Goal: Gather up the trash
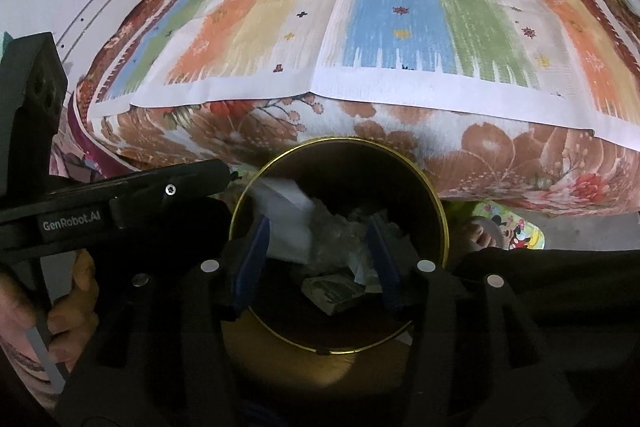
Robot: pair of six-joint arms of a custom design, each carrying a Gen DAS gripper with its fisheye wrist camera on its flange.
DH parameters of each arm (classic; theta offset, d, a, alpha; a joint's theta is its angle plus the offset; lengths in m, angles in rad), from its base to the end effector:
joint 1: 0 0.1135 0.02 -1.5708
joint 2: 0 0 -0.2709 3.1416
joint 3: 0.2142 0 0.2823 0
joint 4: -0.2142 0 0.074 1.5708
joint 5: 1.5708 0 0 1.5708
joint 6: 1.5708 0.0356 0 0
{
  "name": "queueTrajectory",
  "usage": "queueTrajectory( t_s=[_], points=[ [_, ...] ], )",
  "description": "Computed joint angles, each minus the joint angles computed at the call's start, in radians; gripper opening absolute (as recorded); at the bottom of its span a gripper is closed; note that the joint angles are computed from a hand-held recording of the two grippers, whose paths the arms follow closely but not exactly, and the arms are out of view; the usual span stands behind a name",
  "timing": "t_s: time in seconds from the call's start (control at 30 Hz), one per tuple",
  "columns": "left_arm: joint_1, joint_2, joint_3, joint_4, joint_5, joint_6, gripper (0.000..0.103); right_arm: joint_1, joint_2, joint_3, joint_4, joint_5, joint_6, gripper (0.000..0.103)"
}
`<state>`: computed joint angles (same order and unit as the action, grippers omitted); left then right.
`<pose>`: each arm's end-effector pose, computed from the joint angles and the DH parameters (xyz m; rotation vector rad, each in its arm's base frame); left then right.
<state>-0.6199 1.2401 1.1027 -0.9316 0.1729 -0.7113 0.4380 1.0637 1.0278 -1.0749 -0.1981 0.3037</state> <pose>0.2129 -0.1595 0.2958 -0.0654 2.7836 -0.6303 0.1914 0.0974 0.3028 -0.2477 2.7326 0.4868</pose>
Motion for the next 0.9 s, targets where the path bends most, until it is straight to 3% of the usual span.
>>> queueTrajectory(
  t_s=[0.23, 0.33, 0.43, 0.6, 0.77, 0.9],
  points=[
    [-0.043, -0.069, 0.032, -0.068, -0.078, 0.057, 0.065, -0.013, -0.056, 0.003, -0.029, -0.030, -0.015, 0.056],
    [-0.076, -0.101, 0.047, -0.131, -0.116, 0.092, 0.071, -0.012, -0.091, 0.009, -0.055, -0.039, -0.028, 0.060],
    [-0.124, -0.152, 0.068, -0.173, -0.152, 0.134, 0.082, 0.024, -0.129, 0.025, -0.077, 0.012, -0.039, 0.073],
    [-0.138, -0.218, 0.058, -0.204, -0.148, 0.155, 0.097, 0.021, -0.155, 0.052, -0.117, 0.009, -0.073, 0.088],
    [-0.182, -0.245, 0.042, -0.205, -0.237, 0.104, 0.097, 0.009, -0.172, 0.046, -0.116, -0.016, -0.095, 0.094],
    [-0.180, -0.240, 0.032, -0.197, -0.234, 0.117, 0.097, 0.037, -0.179, 0.038, -0.108, -0.004, -0.099, 0.094]
  ],
)
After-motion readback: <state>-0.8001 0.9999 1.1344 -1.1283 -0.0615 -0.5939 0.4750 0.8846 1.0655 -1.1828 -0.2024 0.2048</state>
